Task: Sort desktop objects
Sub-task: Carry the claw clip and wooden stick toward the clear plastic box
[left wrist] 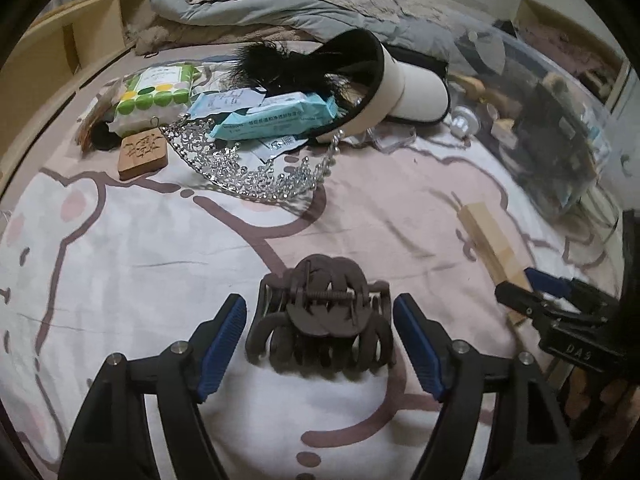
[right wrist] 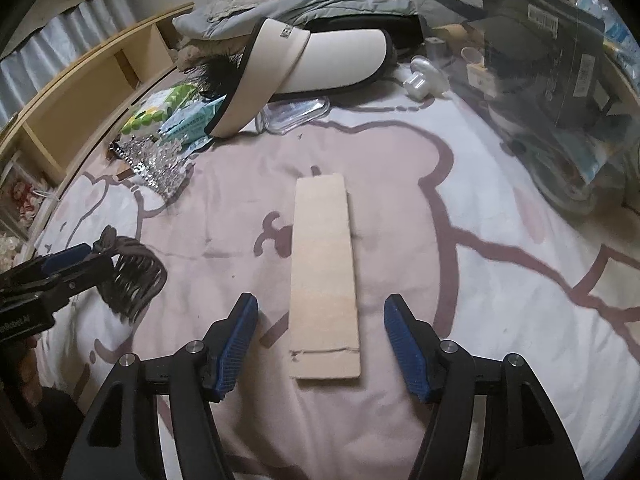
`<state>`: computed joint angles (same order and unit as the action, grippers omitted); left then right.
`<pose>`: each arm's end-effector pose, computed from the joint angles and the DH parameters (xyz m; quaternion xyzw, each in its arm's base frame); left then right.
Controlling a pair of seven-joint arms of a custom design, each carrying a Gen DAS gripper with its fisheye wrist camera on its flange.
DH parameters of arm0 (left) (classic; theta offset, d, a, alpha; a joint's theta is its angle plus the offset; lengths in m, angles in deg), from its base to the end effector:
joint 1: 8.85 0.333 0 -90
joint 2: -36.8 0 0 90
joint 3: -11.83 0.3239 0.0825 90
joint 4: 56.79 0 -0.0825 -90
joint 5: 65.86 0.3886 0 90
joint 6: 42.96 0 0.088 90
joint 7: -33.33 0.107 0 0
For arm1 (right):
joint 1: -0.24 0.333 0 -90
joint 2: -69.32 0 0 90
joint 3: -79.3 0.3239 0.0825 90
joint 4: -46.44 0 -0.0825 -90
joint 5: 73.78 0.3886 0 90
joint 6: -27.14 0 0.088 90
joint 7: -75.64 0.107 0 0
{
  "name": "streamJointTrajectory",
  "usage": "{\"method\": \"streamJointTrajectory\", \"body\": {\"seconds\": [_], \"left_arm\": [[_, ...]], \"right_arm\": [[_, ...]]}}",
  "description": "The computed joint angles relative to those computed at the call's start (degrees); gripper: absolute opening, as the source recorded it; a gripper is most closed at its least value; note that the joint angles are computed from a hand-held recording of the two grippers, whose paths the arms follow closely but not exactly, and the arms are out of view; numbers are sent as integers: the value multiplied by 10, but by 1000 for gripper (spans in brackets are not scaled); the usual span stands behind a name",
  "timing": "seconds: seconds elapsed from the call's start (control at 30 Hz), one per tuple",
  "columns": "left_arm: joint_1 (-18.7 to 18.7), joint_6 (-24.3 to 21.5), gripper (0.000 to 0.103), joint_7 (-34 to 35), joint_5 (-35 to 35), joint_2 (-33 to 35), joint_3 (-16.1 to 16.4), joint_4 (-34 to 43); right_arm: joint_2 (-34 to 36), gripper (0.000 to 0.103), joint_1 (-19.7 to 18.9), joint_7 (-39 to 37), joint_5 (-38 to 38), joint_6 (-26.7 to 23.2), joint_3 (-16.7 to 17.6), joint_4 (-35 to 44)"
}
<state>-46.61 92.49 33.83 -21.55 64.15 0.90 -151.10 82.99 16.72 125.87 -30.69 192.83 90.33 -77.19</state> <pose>0.4878 -0.5142 0.3735 -0.7576 0.5876 -0.2162 0.1845 0.5499 0.2372 0.3363 -0.8136 0.4999 -0.0510 0.2924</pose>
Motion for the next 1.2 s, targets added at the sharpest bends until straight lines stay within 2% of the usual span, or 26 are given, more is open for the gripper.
{"method": "streamJointTrajectory", "body": {"seconds": [0.03, 0.17, 0.33, 0.4, 0.43, 0.5, 0.53, 0.57, 0.73, 0.93, 1.07, 1.2], "left_arm": [[-1, 6, 84, -12, 3, 0, 3, -2], [2, 32, 85, -30, 2, 11, 4, 6], [-14, -32, 85, 6, -8, 43, 7, 54], [-16, -46, 85, 20, -13, 50, 7, 63], [-16, -48, 85, 23, -16, 51, 8, 64], [-12, -45, 84, 28, -24, 54, 7, 63], [-11, -43, 82, 28, -27, 55, 8, 62], [-12, -47, 77, 26, -29, 54, 9, 62], [-10, -5, 77, -12, -16, 35, 16, 30], [-20, 8, 77, -62, 31, 19, 25, 17], [-25, 15, 77, -93, 71, 8, 27, 10], [-29, 15, 77, -118, 108, 0, 27, 8]], "right_arm": [[1, 66, 4, 5, -6, 7, -3, 1], [16, 66, 12, 35, -40, 15, -10, 18], [36, 65, 34, 96, -114, 22, -29, 33], [40, 59, 37, 109, -137, 33, -31, 30], [41, 51, 38, 116, -148, 39, -32, 29], [43, 41, 26, 115, -147, 43, -20, 29], [44, 34, 14, 105, -136, 43, -8, 30], [44, 33, -6, 86, -112, 36, 12, 33], [40, 33, -19, 55, -72, 38, 28, 31], [23, 33, -33, -2, -2, 33, 45, 25], [-6, 33, -54, -95, 105, 15, 66, 20], [-47, 33, -60, -184, 199, -11, 60, 14]]}}
